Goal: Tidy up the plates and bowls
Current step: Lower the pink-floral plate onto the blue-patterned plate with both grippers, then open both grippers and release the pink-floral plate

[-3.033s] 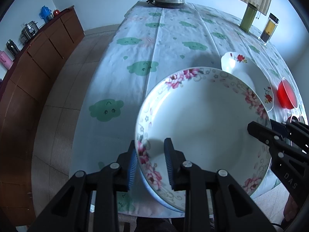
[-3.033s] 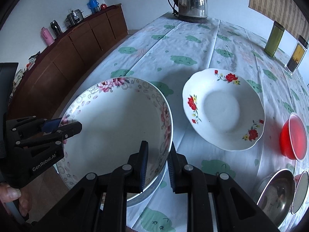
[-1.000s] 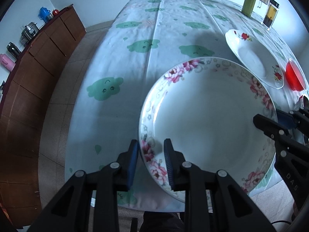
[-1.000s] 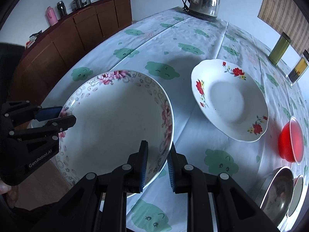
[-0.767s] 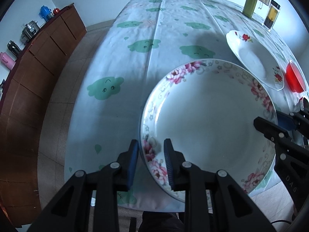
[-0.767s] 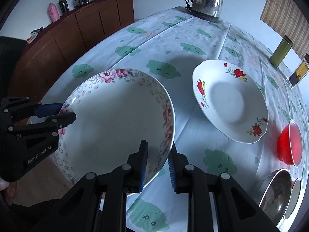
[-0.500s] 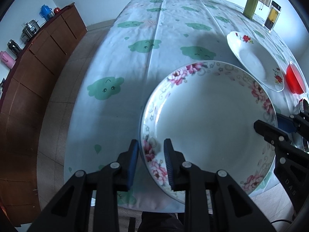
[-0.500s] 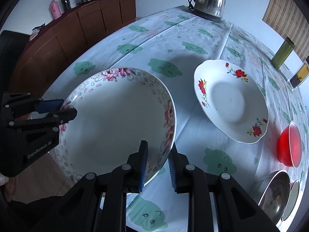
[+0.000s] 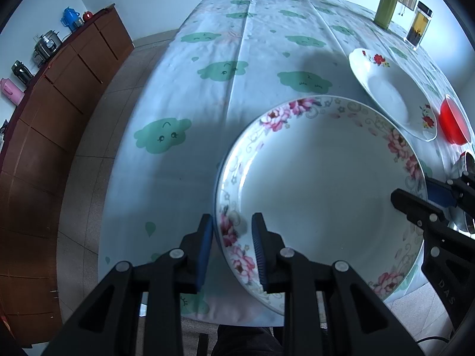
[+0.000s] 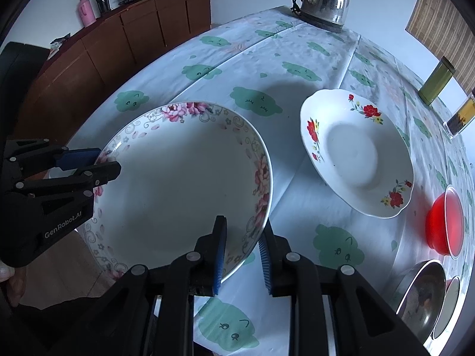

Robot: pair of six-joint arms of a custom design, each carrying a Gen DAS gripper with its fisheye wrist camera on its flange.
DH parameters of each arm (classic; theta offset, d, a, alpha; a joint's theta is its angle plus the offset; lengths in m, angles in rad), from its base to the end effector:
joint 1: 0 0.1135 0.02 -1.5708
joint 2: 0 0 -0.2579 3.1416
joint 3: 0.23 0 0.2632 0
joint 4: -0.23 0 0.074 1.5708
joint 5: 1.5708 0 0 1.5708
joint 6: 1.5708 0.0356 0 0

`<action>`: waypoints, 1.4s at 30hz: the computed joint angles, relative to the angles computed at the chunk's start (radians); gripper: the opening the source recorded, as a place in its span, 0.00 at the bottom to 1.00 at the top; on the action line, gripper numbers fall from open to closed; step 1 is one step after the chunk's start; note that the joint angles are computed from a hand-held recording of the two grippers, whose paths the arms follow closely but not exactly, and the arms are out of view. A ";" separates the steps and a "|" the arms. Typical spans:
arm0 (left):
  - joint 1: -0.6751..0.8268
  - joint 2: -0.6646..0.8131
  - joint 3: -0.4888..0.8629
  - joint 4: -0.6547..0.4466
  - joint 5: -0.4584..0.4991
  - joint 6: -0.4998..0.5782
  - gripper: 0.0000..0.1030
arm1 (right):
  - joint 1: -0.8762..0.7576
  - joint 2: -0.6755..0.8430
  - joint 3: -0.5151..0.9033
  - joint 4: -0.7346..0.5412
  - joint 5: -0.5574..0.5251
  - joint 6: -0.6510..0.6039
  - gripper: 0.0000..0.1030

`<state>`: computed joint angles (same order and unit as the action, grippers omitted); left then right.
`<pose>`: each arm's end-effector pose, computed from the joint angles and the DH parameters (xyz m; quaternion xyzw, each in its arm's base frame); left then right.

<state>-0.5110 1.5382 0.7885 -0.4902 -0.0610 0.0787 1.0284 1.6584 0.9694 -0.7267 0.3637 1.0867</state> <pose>0.2415 -0.1329 0.1370 0.2817 0.9448 -0.0059 0.1672 0.1632 0.2462 0.1478 0.0426 0.9797 -0.0222 0.1945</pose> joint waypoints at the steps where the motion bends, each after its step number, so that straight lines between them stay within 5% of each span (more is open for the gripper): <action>1: 0.000 0.001 0.000 0.000 0.001 -0.001 0.24 | 0.000 0.001 0.000 0.001 0.001 -0.001 0.24; 28: 0.006 0.004 0.005 -0.003 0.013 -0.006 0.25 | 0.024 0.030 0.031 -0.030 0.012 0.008 0.29; 35: 0.000 -0.010 -0.004 0.006 0.007 -0.001 0.26 | 0.040 0.059 0.059 -0.048 0.022 -0.008 0.40; 42: 0.004 -0.011 -0.003 0.000 0.008 -0.003 0.36 | 0.047 0.075 0.075 -0.058 0.027 -0.008 0.43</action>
